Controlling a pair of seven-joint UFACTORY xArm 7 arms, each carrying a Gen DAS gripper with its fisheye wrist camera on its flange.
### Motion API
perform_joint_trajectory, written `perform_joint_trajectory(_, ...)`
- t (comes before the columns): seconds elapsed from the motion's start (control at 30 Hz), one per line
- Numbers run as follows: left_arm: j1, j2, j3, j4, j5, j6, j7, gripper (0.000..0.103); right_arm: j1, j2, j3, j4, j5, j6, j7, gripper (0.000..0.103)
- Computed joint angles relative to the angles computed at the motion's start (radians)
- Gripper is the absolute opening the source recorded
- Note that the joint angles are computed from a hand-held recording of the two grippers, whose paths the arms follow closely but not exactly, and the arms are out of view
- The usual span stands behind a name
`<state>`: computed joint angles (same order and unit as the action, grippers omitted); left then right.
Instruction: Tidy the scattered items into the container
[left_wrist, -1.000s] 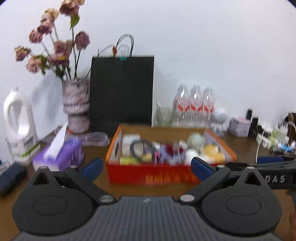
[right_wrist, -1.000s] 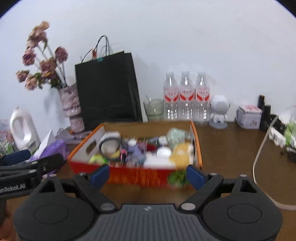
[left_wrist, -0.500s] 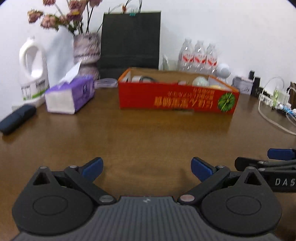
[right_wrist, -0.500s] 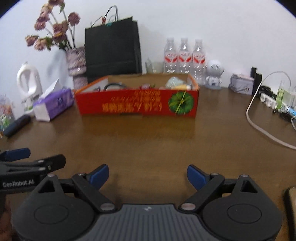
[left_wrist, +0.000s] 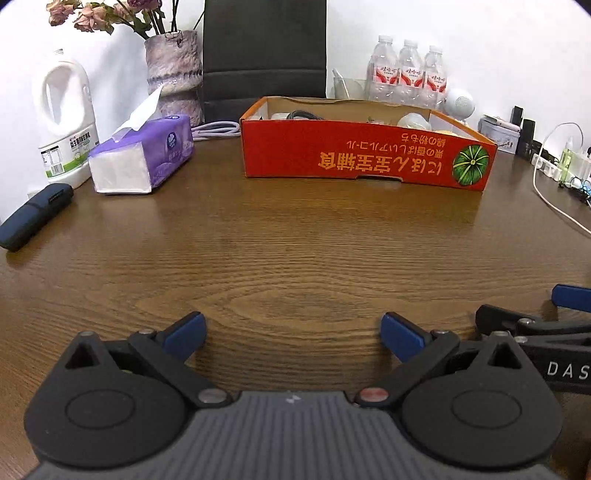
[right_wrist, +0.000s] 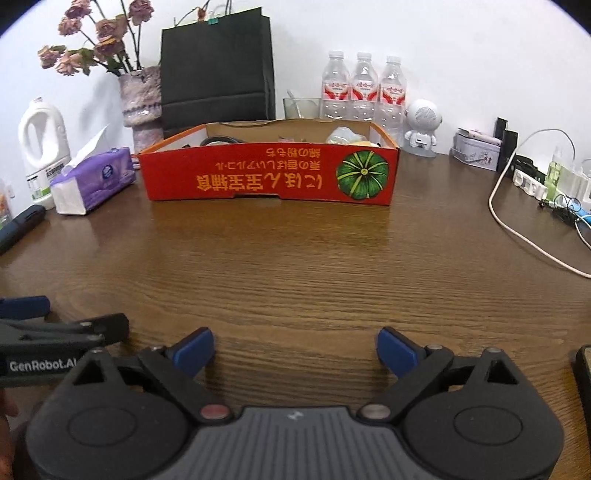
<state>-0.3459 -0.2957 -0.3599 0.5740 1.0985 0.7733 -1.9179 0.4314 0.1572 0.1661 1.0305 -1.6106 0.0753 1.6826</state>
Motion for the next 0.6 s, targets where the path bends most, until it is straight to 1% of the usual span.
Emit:
perform_joint_trajectory(0.07, 0.002, -0.001, 0.003, -0.003, 0.004, -0.005, 0.000, 0.103, 0.001, 0.003, 0.000, -0.002, 0.040, 0.007, -0.035, 0.103)
perform_joint_trajectory(0.17, 0.004, -0.004, 0.006, -0.005, 0.003, -0.006, -0.001, 0.103, 0.011, 0.011, -0.009, 0.003, 0.079, 0.014, -0.084, 0.103)
perform_joint_trajectory(0.33, 0.010, -0.010, 0.009, -0.011, 0.006, -0.018, 0.001, 0.103, 0.023, 0.016, -0.025, 0.008, 0.086, 0.006, -0.097, 0.103)
perform_joint_trajectory(0.6, 0.016, -0.012, 0.005, -0.012, 0.005, -0.020, 0.000, 0.103, 0.030, 0.017, -0.031, 0.010, 0.082, 0.003, -0.092, 0.103)
